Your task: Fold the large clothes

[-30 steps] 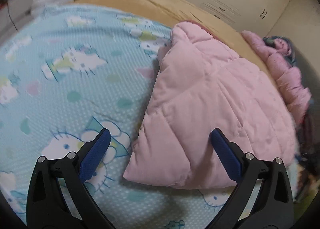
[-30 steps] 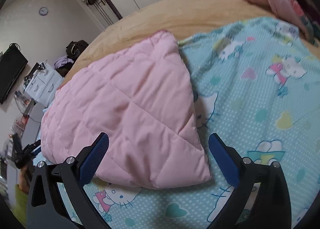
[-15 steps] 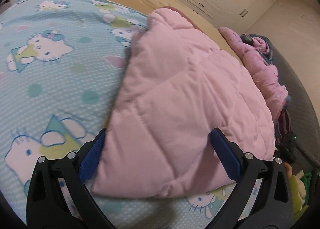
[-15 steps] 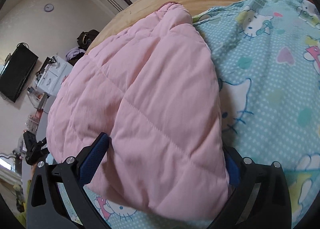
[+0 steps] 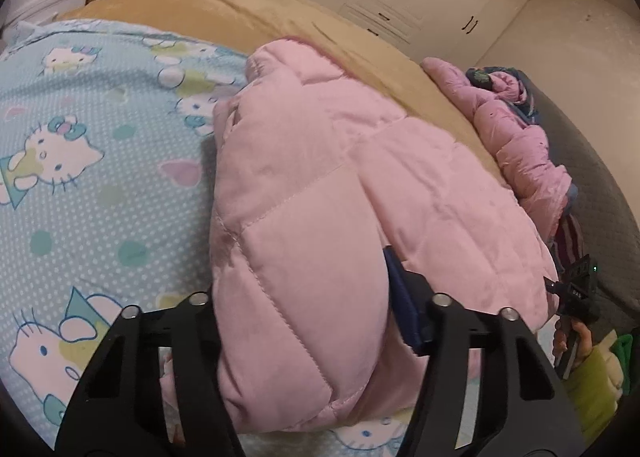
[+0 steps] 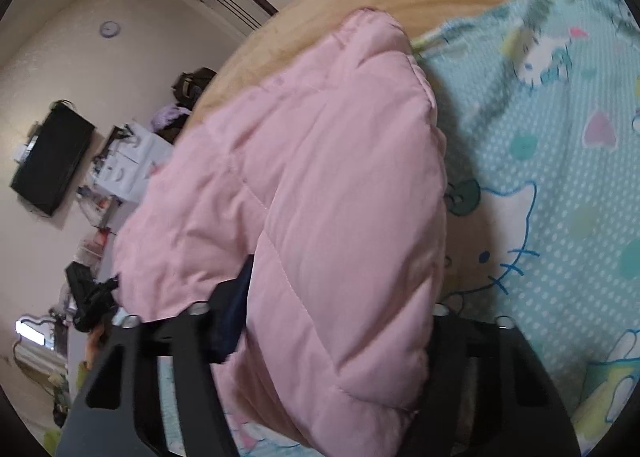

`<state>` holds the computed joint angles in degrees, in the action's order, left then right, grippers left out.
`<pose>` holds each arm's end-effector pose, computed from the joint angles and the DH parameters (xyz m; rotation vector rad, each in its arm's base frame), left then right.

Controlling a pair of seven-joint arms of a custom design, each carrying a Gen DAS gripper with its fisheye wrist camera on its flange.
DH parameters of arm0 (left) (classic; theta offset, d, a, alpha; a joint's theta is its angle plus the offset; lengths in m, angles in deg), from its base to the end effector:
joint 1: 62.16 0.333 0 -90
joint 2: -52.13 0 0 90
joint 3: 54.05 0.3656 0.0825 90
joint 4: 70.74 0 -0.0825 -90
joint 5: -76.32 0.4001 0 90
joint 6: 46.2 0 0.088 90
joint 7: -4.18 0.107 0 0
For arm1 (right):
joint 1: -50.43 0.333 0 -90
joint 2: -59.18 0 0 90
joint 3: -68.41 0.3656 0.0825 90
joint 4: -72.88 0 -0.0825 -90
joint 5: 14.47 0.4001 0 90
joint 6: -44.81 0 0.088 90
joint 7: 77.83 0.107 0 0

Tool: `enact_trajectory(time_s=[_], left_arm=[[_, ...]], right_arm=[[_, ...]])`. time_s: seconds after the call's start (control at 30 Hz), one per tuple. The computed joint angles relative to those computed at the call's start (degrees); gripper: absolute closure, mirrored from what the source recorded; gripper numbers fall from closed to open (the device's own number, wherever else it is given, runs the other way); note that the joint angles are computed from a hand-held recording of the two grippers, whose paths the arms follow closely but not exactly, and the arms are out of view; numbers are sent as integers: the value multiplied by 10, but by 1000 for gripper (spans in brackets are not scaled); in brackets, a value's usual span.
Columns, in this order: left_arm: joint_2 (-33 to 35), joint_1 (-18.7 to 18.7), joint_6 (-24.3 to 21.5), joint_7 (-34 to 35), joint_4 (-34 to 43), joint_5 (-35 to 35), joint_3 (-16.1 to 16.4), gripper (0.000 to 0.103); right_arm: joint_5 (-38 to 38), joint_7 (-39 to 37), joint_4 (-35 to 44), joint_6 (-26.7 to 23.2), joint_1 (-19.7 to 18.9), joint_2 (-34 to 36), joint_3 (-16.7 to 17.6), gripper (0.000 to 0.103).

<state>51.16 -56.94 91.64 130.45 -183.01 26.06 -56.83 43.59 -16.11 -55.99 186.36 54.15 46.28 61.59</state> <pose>0.6061 0.0206 0.5773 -1.9269 2.0396 -1.2435 0.5190 -0.0342 0.5463 -1.3770 1.7759 0.0663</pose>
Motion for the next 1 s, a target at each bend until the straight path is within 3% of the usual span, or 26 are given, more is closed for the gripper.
enact_trajectory(time_s=[0.33,1.0], left_arm=[[-42,-18,-13,9,-8,17,5,59],[-154,-65,-25,26,-116,45,56,59]], right_arm=[[-25,-10,6,-12,12,-44,-1,54],[-83,31,-87,-41,15,-165,-11,55]])
